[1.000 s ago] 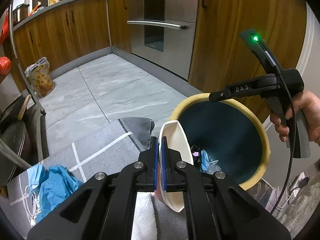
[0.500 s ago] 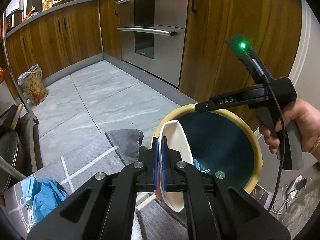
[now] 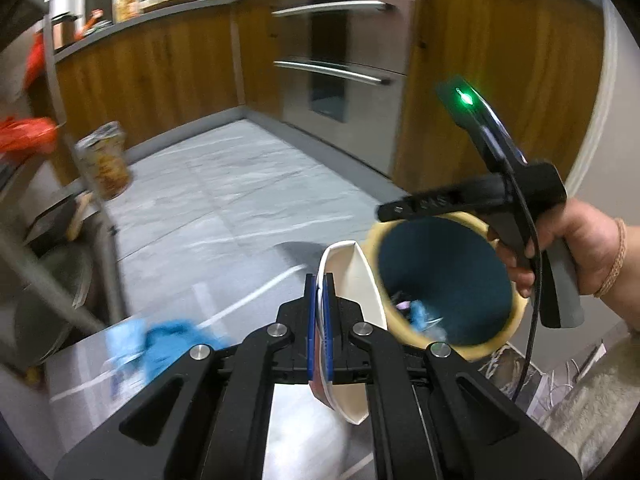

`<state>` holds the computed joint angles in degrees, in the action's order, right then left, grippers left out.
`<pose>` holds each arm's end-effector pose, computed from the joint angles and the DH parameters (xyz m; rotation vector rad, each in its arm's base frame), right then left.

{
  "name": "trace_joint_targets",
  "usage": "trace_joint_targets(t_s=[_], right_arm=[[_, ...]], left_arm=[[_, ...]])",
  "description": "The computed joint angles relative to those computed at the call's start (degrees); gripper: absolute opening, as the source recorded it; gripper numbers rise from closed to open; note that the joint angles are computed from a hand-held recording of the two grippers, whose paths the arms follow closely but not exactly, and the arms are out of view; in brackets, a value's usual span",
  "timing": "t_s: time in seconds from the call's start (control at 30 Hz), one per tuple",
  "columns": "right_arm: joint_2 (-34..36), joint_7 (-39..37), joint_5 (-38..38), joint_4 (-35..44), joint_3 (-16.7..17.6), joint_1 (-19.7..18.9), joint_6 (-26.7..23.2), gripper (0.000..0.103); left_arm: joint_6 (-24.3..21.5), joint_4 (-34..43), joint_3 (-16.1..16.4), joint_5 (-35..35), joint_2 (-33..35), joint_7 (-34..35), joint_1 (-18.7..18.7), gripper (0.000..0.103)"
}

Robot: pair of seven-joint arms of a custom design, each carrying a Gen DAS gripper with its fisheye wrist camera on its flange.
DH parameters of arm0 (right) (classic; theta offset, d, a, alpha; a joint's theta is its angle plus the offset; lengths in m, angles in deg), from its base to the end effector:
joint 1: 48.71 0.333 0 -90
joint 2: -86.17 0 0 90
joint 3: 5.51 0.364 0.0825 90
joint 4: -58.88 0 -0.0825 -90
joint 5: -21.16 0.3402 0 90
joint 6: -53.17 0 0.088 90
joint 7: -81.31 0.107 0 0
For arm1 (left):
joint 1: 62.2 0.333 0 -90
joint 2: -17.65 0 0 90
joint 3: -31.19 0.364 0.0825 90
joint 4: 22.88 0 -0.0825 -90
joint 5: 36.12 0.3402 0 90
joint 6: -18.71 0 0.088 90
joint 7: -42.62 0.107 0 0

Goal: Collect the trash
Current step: 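Hold the paper cup above the bin rim with the left tool, then move the left tool back over the pile while the right tool grasps the blue plastic bag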

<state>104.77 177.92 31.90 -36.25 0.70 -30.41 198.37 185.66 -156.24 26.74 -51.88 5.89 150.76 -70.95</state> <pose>0.6145 0.2657 0.5458 -1.9697 1.6553 -0.1504 0.4670 -0.0956 0.5836 -1.4919 2.0437 -0.8570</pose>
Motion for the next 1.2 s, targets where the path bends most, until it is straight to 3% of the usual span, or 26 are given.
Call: trace_joint_targets(t_s=[0.13, 0.33, 0.57, 0.63, 0.67, 0.7, 0.77, 0.9, 1.2], right_arm=[[1.1, -0.3, 0.4, 2.4, 1.5, 1.8, -0.1, 0.04], [6.2, -2.4, 7.4, 8.2, 5.9, 3.9, -5.2, 0.04], [12.8, -0.2, 7.4, 16.5, 5.8, 8.6, -12.2, 0.04], [13.4, 0.7, 7.9, 16.9, 5.6, 8.7, -13.8, 0.032], [13.8, 1.7, 8.2, 17.5, 5.5, 8.9, -14.5, 0.022], [13.6, 2.8, 8.2, 17.1, 5.1, 9.1, -14.2, 0.012], [12.9, 3.6, 8.7, 16.3, 5.0, 8.9, -13.1, 0.003], [9.3, 2.8, 10.1, 11.9, 5.4, 8.2, -8.6, 0.002], [0.4, -3.8, 14.3, 4.1, 6.7, 6.3, -4.3, 0.002]], left_arm=[[-2.6, -2.5, 1.2, 4.2, -5.6, -3.6, 4.8, 0.003], [-2.2, -5.4, 6.9, 0.6, -8.4, -3.0, 5.1, 0.003], [-1.9, -6.7, 8.2, 0.4, -9.5, -1.0, 7.3, 0.003], [-2.1, -7.0, 7.8, 1.0, -9.6, -1.0, 8.1, 0.003], [-2.3, -7.0, 8.0, 0.9, -9.6, -1.0, 8.2, 0.003], [-2.7, -7.1, 8.4, 0.7, -9.9, -0.7, 8.2, 0.003], [-3.1, -7.0, 8.4, 0.5, -10.1, -0.8, 8.4, 0.003], [-3.4, -6.6, 8.6, -0.3, -10.6, -0.7, 8.4, 0.003], [-4.1, -7.4, 7.8, 0.2, -12.6, -2.1, 8.6, 0.003]])
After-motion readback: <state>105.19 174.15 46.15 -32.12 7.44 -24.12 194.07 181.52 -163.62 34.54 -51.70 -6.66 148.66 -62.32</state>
